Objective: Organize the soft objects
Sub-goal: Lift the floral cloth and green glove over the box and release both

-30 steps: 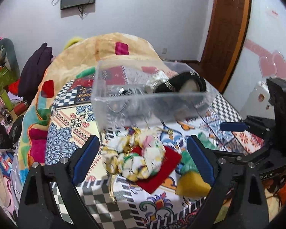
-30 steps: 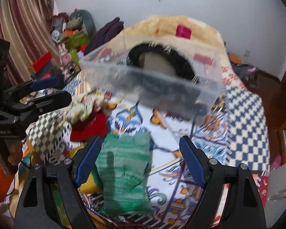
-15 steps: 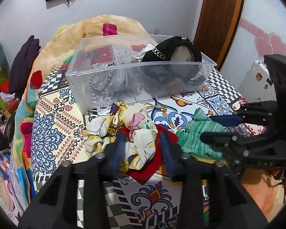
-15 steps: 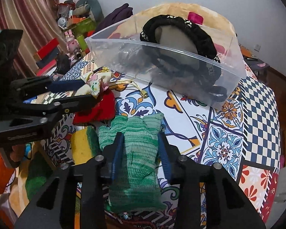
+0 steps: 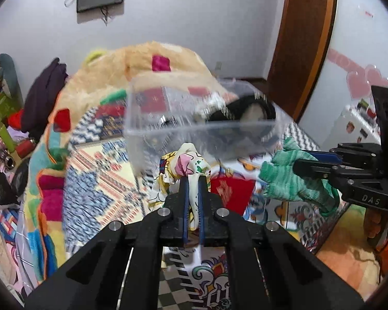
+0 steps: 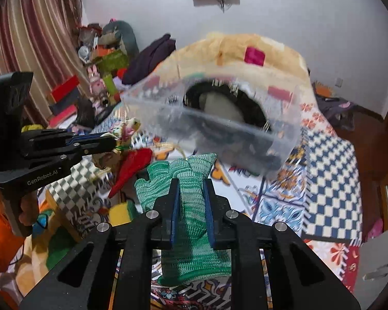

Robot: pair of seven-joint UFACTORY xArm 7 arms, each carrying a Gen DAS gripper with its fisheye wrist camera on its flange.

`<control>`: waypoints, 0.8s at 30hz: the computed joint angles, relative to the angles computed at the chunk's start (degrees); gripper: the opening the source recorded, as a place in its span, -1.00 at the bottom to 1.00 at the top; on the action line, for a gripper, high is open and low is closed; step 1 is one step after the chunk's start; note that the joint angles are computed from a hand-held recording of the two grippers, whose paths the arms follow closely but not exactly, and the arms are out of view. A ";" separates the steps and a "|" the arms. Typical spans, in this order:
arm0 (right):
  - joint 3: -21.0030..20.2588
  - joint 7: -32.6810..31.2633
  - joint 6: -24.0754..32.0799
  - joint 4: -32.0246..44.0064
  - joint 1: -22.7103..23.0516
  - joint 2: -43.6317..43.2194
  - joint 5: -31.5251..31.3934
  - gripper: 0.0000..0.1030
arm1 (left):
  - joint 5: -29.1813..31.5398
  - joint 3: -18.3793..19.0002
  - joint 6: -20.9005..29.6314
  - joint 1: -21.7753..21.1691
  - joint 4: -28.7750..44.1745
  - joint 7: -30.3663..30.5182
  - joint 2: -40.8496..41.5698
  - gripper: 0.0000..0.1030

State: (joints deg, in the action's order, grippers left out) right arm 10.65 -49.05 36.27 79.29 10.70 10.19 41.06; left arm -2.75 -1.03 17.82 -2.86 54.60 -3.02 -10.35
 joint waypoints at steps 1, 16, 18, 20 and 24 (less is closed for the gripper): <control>0.10 -0.70 -0.48 -0.14 -0.25 -0.58 1.03 -0.70 | 0.29 -0.04 -0.63 0.23 -0.06 -0.40 -0.45 -0.90; 1.28 -4.00 -11.29 7.75 0.12 1.64 8.32 -0.69 | 5.51 -1.15 -7.97 2.36 7.57 -4.49 1.83 -0.90; 1.72 -2.45 -13.45 9.40 0.49 3.09 6.73 -0.69 | 5.76 -0.98 -8.48 2.24 9.61 -4.68 3.71 -0.90; 2.08 -0.11 -15.17 11.47 0.85 5.03 4.28 -0.69 | 6.71 -0.95 -8.60 2.39 11.53 -5.50 5.61 -0.90; 2.42 5.81 -17.92 14.73 1.44 8.53 -1.66 -0.69 | 1.62 0.08 -6.16 1.30 16.63 -1.57 10.48 -0.90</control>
